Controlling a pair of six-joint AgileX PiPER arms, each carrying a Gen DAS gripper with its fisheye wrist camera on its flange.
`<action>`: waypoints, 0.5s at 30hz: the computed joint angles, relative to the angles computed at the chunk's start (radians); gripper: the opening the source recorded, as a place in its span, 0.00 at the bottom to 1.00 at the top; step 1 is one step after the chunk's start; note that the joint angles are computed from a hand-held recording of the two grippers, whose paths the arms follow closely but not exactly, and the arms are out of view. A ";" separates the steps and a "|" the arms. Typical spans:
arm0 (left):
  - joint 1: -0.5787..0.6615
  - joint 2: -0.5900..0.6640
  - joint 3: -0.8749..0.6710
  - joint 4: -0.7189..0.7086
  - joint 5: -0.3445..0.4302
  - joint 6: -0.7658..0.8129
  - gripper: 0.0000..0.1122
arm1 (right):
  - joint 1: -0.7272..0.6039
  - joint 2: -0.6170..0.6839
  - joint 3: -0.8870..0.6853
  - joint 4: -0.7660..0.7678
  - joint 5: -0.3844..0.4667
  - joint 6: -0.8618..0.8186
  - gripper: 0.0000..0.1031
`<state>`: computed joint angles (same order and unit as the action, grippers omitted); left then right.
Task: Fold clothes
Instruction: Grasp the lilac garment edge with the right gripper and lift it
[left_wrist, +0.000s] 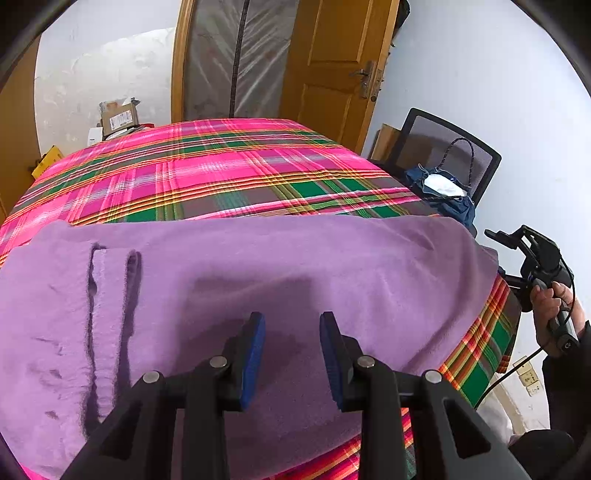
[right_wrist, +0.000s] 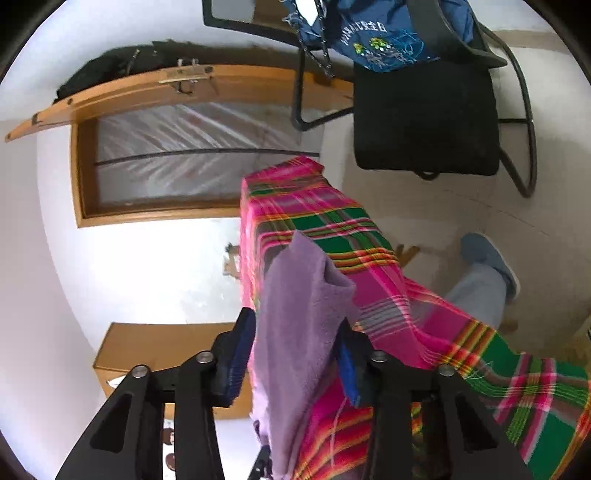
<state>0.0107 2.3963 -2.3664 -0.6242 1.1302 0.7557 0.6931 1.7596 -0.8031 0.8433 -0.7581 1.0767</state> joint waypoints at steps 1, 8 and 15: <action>0.000 0.001 0.000 -0.001 0.000 0.000 0.28 | 0.004 0.003 -0.001 0.003 -0.010 -0.002 0.37; 0.007 0.000 -0.002 -0.009 0.003 0.003 0.28 | 0.011 0.014 -0.037 0.083 0.044 -0.083 0.10; 0.015 -0.013 0.014 -0.031 -0.002 0.017 0.28 | 0.051 -0.052 -0.126 0.352 0.070 -0.539 0.06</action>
<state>0.0260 2.3834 -2.3528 -0.6548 1.1283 0.7728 0.7441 1.7073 -0.9289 1.1956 -0.6878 0.5373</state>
